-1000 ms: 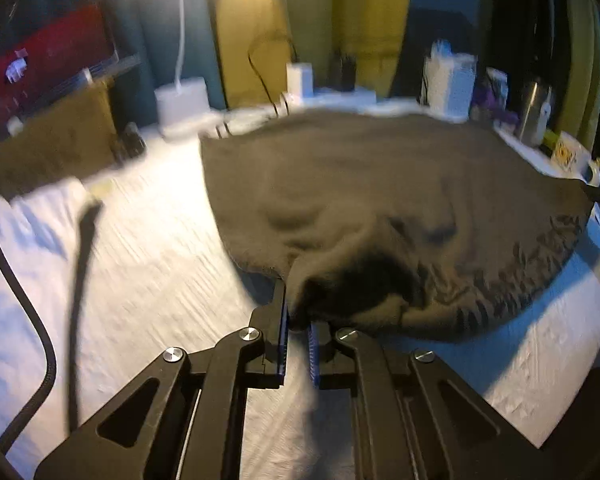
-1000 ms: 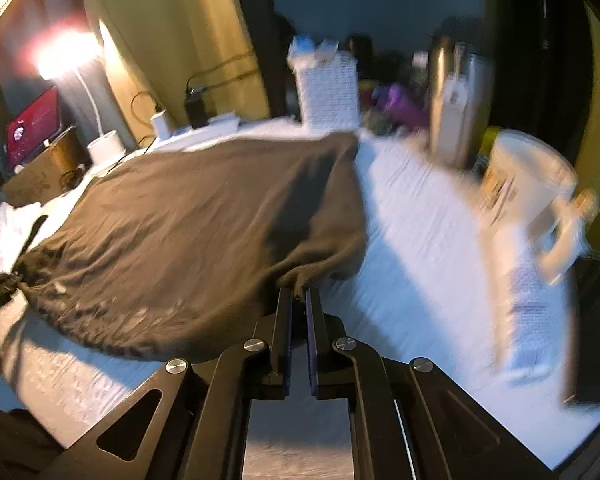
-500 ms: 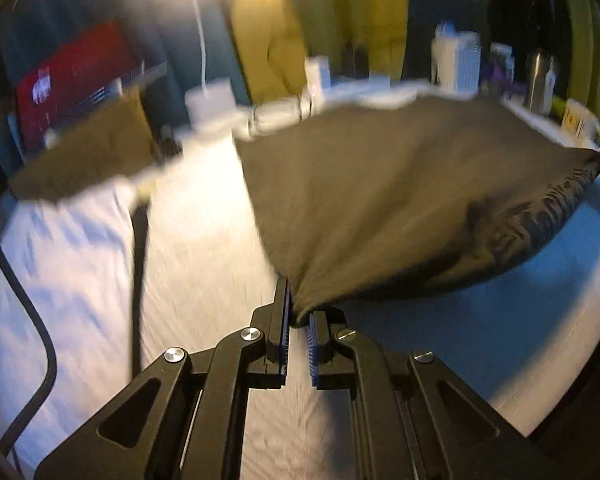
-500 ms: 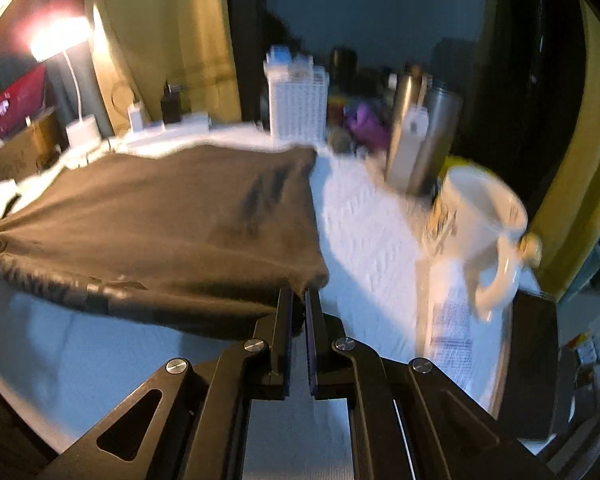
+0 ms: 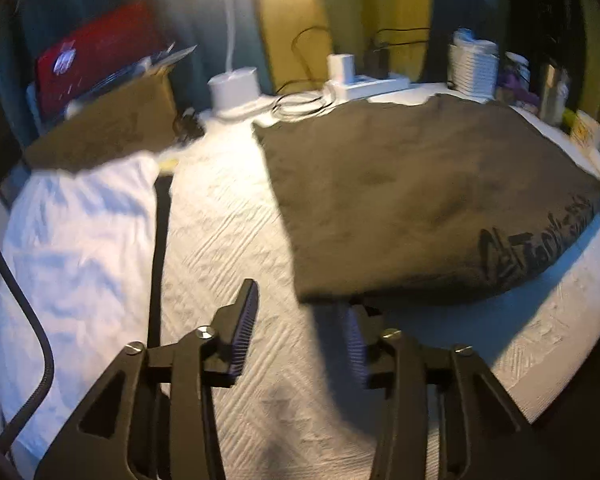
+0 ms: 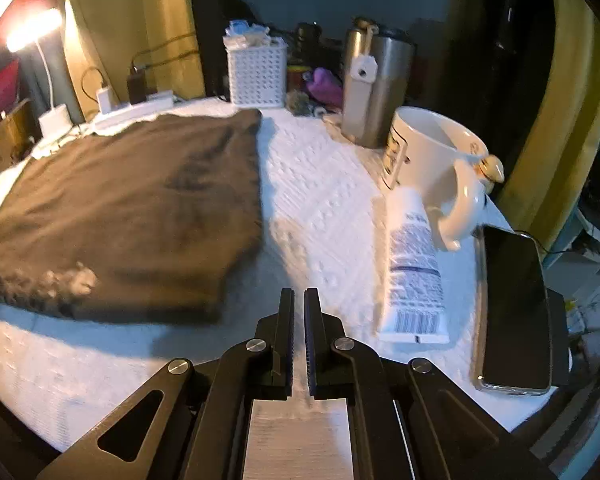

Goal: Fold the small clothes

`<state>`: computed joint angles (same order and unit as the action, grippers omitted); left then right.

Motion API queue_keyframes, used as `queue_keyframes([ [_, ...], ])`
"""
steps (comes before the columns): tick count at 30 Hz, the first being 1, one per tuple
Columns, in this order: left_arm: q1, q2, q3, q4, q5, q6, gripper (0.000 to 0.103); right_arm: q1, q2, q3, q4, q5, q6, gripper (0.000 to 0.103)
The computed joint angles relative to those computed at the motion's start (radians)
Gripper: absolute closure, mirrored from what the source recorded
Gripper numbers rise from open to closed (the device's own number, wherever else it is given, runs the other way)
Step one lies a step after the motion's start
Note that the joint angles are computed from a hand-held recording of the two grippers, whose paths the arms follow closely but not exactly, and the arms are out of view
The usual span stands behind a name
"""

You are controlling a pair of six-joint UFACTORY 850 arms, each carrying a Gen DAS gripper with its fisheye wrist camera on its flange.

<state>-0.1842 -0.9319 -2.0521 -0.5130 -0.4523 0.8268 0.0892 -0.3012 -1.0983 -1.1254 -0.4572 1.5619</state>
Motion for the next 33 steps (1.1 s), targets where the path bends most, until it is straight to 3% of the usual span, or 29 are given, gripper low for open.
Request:
queue_keyframes([
  [3, 0.025, -0.027, -0.052, 0.002, -0.028, -0.109, 0.047, 0.004, -0.013, -0.026, -0.02, 0.014, 0.007, 0.098],
  [7, 0.042, -0.035, -0.068, -0.082, -0.057, -0.111, 0.044, 0.003, -0.038, -0.057, 0.006, 0.038, -0.018, 0.098],
  [11, 0.041, -0.065, -0.11, -0.196, -0.153, -0.049, 0.036, 0.001, -0.071, -0.092, 0.075, 0.04, -0.07, 0.097],
  [16, 0.03, -0.124, -0.194, -0.173, -0.245, -0.096, 0.031, 0.008, -0.064, -0.098, -0.035, 0.046, 0.025, 0.097],
  [19, 0.035, -0.106, -0.166, -0.256, -0.22, -0.06, 0.031, 0.011, -0.075, -0.115, -0.053, 0.063, 0.021, 0.097],
  [22, 0.048, -0.064, -0.103, -0.376, -0.155, -0.008, 0.031, 0.012, -0.118, -0.154, 0.082, 0.087, -0.16, 0.097],
  [24, 0.053, -0.035, -0.064, -0.457, -0.126, 0.057, 0.03, 0.023, -0.162, -0.19, 0.176, 0.015, -0.274, 0.097],
  [26, 0.049, -0.046, -0.083, -0.427, -0.162, 0.051, 0.028, 0.026, -0.172, -0.187, 0.149, -0.008, -0.246, 0.097],
  [30, 0.01, -0.129, -0.204, -0.135, -0.255, -0.143, 0.028, 0.011, -0.16, -0.172, 0.185, 0.014, -0.244, 0.096],
  [33, -0.008, -0.126, -0.179, -0.084, -0.198, -0.135, 0.033, 0.007, -0.151, -0.159, 0.164, 0.006, -0.204, 0.09],
])
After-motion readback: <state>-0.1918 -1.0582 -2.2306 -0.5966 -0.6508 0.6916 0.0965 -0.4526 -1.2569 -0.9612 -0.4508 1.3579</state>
